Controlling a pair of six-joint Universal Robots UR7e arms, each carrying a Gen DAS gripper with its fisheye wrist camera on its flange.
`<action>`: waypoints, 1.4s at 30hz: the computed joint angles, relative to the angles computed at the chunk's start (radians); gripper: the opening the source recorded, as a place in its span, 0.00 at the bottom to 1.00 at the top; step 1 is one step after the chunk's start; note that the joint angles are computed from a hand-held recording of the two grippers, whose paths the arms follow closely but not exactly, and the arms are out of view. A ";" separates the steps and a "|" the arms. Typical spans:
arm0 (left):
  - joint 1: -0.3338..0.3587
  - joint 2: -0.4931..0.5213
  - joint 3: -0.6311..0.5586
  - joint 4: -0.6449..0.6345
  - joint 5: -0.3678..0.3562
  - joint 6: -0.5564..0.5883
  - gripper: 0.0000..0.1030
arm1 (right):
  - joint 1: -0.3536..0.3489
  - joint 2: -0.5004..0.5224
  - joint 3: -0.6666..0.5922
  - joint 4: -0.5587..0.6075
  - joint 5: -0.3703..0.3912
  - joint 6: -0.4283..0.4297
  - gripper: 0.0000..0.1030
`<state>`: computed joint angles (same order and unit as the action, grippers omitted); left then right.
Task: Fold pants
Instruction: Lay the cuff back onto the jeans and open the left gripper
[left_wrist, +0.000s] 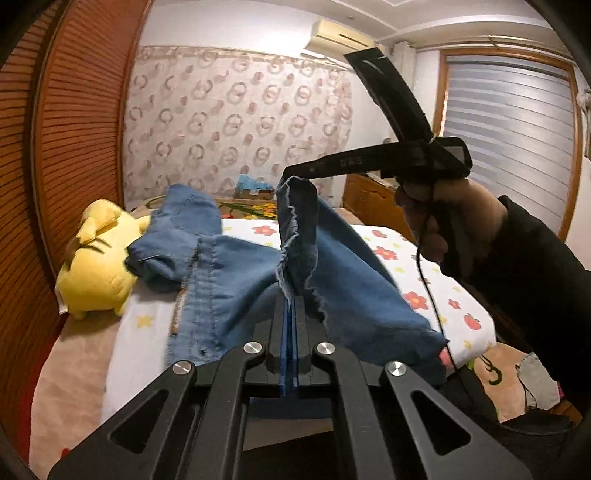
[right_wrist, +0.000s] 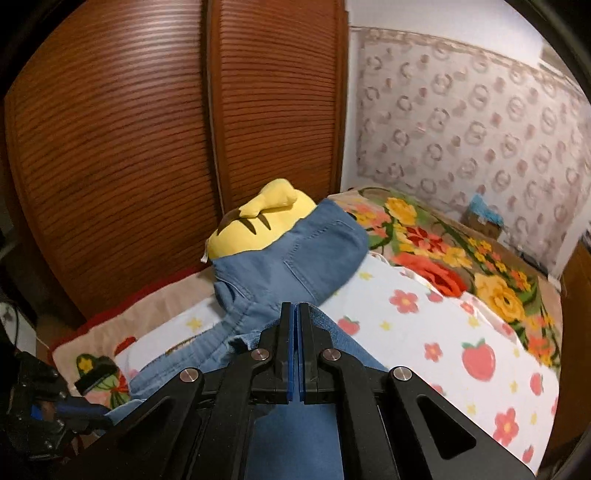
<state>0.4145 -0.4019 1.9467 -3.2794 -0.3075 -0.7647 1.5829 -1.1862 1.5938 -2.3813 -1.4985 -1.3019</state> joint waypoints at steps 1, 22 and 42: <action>0.003 -0.009 0.015 0.030 0.000 -0.042 0.03 | 0.008 0.018 0.000 -0.014 -0.015 0.002 0.01; 0.078 -0.014 0.007 0.114 -0.077 -0.153 0.41 | 0.002 0.062 -0.055 -0.064 -0.091 0.069 0.38; 0.136 0.045 -0.100 0.199 -0.173 -0.077 0.08 | -0.204 -0.111 0.019 -0.052 -0.078 0.017 0.38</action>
<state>0.5500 -0.3569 1.8471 -3.0802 -0.4803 -0.8420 1.3785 -1.2971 1.6131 -2.4334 -1.5767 -1.2849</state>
